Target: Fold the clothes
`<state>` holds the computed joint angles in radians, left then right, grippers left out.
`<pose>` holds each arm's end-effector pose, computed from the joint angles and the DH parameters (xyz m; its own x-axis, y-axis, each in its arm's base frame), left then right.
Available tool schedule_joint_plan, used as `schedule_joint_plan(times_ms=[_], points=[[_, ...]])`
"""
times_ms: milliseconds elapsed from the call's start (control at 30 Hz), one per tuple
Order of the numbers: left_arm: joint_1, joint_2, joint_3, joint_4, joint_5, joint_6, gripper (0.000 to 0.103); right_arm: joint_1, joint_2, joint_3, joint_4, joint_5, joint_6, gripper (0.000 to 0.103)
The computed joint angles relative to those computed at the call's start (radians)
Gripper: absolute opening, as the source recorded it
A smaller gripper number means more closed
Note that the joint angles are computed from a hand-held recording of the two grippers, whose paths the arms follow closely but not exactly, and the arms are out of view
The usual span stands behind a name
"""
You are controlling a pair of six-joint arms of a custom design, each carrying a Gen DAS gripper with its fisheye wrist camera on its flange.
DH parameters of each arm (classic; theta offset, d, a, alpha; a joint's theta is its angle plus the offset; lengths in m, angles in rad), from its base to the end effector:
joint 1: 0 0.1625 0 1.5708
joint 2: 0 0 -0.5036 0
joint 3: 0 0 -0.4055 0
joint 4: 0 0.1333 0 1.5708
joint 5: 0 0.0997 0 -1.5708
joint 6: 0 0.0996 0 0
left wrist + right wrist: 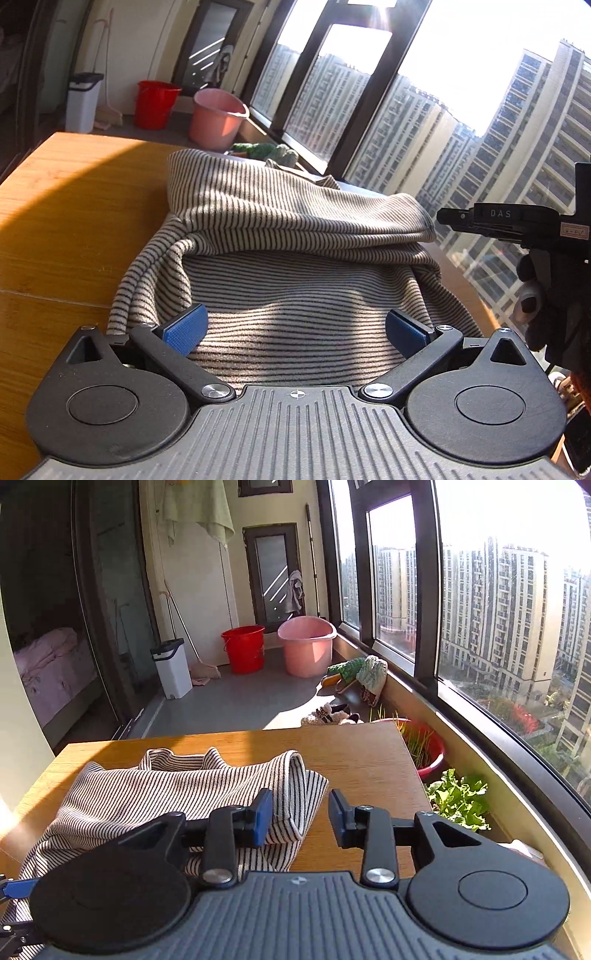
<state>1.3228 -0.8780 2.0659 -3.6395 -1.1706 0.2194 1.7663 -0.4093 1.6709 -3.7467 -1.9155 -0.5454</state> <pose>0.0178 -0.6310 0.1924 -0.9094 0.0706 -0.4099 0.3629 0.6165 -0.6988 0.2377 -0.6874 -0.0016 -0.7723 -0.2424 0.5873 -0.6073 0.5532 -0.5702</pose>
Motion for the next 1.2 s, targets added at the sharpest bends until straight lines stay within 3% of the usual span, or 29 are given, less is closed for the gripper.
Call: schedule_joint_plan(times_ms=[33,100,133,167,200,300,367,467,567,633,700,767,800,833,933,967,1100,1200], points=[[-0.003,0.0,0.0,0.005,0.007,0.008,0.103,-0.007,0.005,-0.018,0.02,0.015,0.017,0.057],[-0.006,0.001,-0.001,0.01,0.015,0.016,0.103,-0.024,0.015,-0.063,0.117,0.034,0.069,0.052],[-0.006,0.001,-0.002,0.011,0.015,0.019,0.103,-0.033,0.016,-0.08,0.171,0.046,0.096,0.022],[-0.005,-0.001,-0.001,0.014,0.013,0.022,0.103,-0.042,0.011,-0.08,0.209,0.08,0.127,0.006],[-0.003,-0.006,0.0,0.022,0.009,0.026,0.103,-0.045,0.004,-0.071,0.204,0.107,0.14,0.004],[-0.009,-0.034,-0.008,0.081,0.015,0.043,0.103,-0.054,-0.037,0.004,0.111,0.212,0.138,0.004],[-0.019,-0.048,-0.021,0.083,0.005,0.064,0.103,-0.063,-0.056,0.031,0.117,0.231,0.162,0.004],[-0.031,-0.056,-0.064,0.067,-0.036,0.11,0.103,-0.079,-0.047,0.037,0.149,0.169,0.156,0.005],[-0.028,-0.04,-0.143,0.119,-0.055,0.116,0.103,-0.085,-0.033,0.029,0.148,0.116,0.142,0.013],[-0.017,-0.012,-0.195,0.15,-0.038,0.111,0.103,-0.063,-0.028,0.031,0.073,0.082,0.099,0.016],[-0.002,0.016,-0.24,0.194,-0.029,0.085,0.103,-0.046,-0.031,0.041,0.012,0.118,0.026,0.016],[0.018,0.039,-0.27,0.226,-0.029,0.066,0.103,-0.046,-0.046,0.043,0.054,0.18,0.027,0.019],[0.028,0.048,-0.279,0.231,-0.02,0.063,0.103,-0.049,-0.052,0.035,0.112,0.214,0.043,0.026],[0.037,0.058,-0.289,0.237,-0.011,0.059,0.103,-0.053,-0.038,0.016,0.149,0.206,0.041,0.033],[0.057,0.071,-0.282,0.188,-0.027,0.138,0.103,-0.061,0.011,-0.049,0.243,0.167,0.037,0.033],[0.055,0.075,-0.282,0.176,-0.01,0.155,0.103,-0.068,0.024,-0.056,0.22,0.193,0.01,0.033],[0.052,0.099,-0.315,0.156,0.052,0.21,0.103,-0.045,0.066,-0.146,0.278,0.166,-0.038,0.033],[0.055,0.078,-0.33,0.216,0.043,0.169,0.103,-0.029,0.093,-0.193,0.294,0.133,-0.104,0.034]])
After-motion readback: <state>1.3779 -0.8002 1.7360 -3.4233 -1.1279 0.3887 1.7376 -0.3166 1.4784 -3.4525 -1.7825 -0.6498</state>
